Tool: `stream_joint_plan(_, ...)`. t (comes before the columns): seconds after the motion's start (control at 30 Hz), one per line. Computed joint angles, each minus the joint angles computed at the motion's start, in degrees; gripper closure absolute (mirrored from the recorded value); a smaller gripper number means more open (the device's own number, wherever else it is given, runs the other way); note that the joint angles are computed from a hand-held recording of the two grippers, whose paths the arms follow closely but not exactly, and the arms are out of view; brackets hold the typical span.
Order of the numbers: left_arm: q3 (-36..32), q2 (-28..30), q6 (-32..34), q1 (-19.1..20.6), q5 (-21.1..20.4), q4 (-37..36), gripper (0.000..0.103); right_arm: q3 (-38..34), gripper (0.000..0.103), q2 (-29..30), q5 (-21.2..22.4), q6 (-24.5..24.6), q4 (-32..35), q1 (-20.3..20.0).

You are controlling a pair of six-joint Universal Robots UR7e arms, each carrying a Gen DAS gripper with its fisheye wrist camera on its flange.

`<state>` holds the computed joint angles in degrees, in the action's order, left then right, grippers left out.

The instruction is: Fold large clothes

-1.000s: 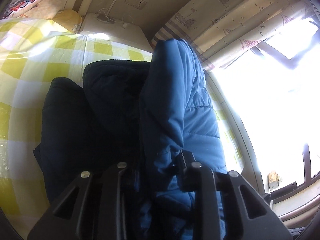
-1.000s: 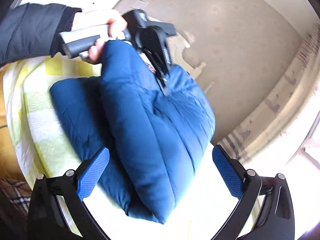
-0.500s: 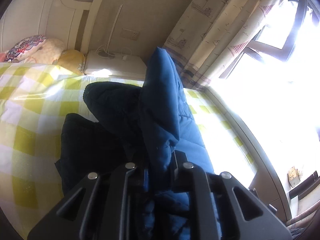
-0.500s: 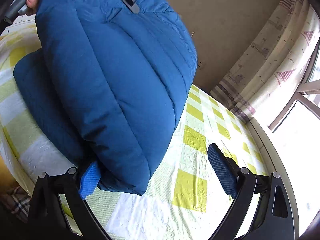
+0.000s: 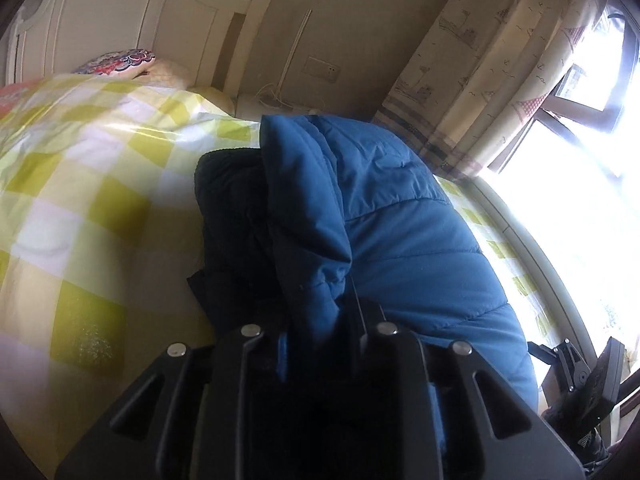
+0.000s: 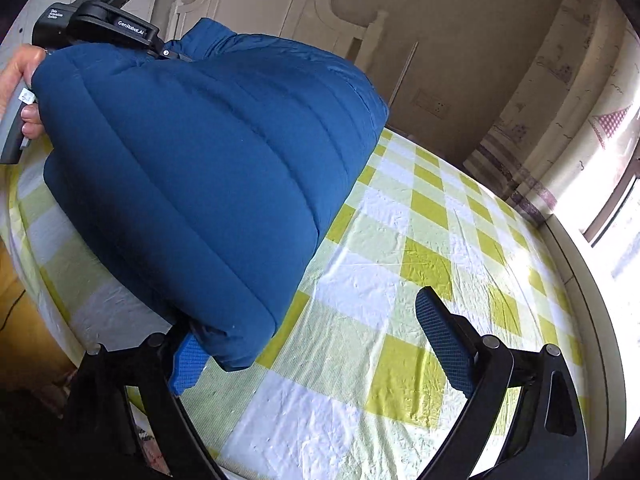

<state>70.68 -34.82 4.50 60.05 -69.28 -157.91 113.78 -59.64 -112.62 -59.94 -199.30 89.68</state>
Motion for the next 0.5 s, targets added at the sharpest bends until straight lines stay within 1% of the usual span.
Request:
stream_joint_plan(0.03, 0.61, -0.37, -0.36, 0.25, -0.80, -0.60, 0.080, 1.66, 0.014, -2.88, 3.58, 0.87, 3.26, -0.74)
stream_joint_plan(0.07, 1.67, -0.85, -0.66, 0.82, -2.09, -1.57, 0.080, 2.86, 0.014, -5.70, 7.22, 2.74, 6.99, -1.40)
stream_joint_plan(0.13, 2.93, -1.01, -0.88, 1.48, -3.84, -4.14, 0.078, 3.44, 0.014, -10.23, 15.44, 7.85, 15.15, -2.45)
stream_joint_plan(0.17, 4.29, -1.16, -0.54, 1.72, -4.10, -6.24, 0.077, 2.69, 0.014, -10.77, 18.20, 10.15, 17.14, -2.34)
stream_joint_plan(0.2, 5.24, -0.99, -0.38, 1.67, -3.64, -8.09, 0.075, 1.20, 0.014, -10.15, 19.33, 11.84, 18.34, -1.61)
stream_joint_plan(0.27, 6.52, -0.88, -0.25, 1.28, -2.24, -10.77, 0.071, -2.73, 0.014, -6.73, 18.77, 13.34, 18.68, 0.96)
stream_joint_plan(0.3, 6.63, -0.47, -0.48, 0.97, -1.16, -11.69, 0.063, -5.09, 0.014, -4.65, 18.41, 14.01, 19.02, 2.35)
stream_joint_plan(0.33, 7.20, -0.65, -0.69, 0.69, 0.64, -12.38, 0.049, -8.45, 0.014, -2.78, 18.76, 14.63, 21.42, 3.49)
stream_joint_plan(0.37, 7.14, -0.56, -0.42, 0.51, 2.87, -12.70, 0.042, -10.54, 0.013, -1.12, 19.37, 14.73, 23.04, 4.47)
stream_joint_plan(0.4, 7.65, -0.82, 0.34, 0.25, 4.86, -13.22, 0.032, -12.17, 0.010, 0.69, 19.26, 13.87, 23.52, 5.47)
stream_joint_plan(0.43, 8.15, -1.25, 1.29, -0.26, 6.89, -13.56, 0.028, -13.24, 0.010, 2.67, 17.78, 11.93, 22.93, 6.53)
stream_joint_plan(0.47, 8.91, -1.86, 2.52, -0.84, 8.99, -14.13, 0.025, -14.30, 0.010, 4.83, 14.84, 9.15, 22.85, 7.55)
stream_joint_plan(0.5, 9.57, -2.55, 3.96, -1.61, 11.72, -14.85, 0.023, -15.34, 0.008, 7.22, 10.53, 6.32, 23.33, 8.44)
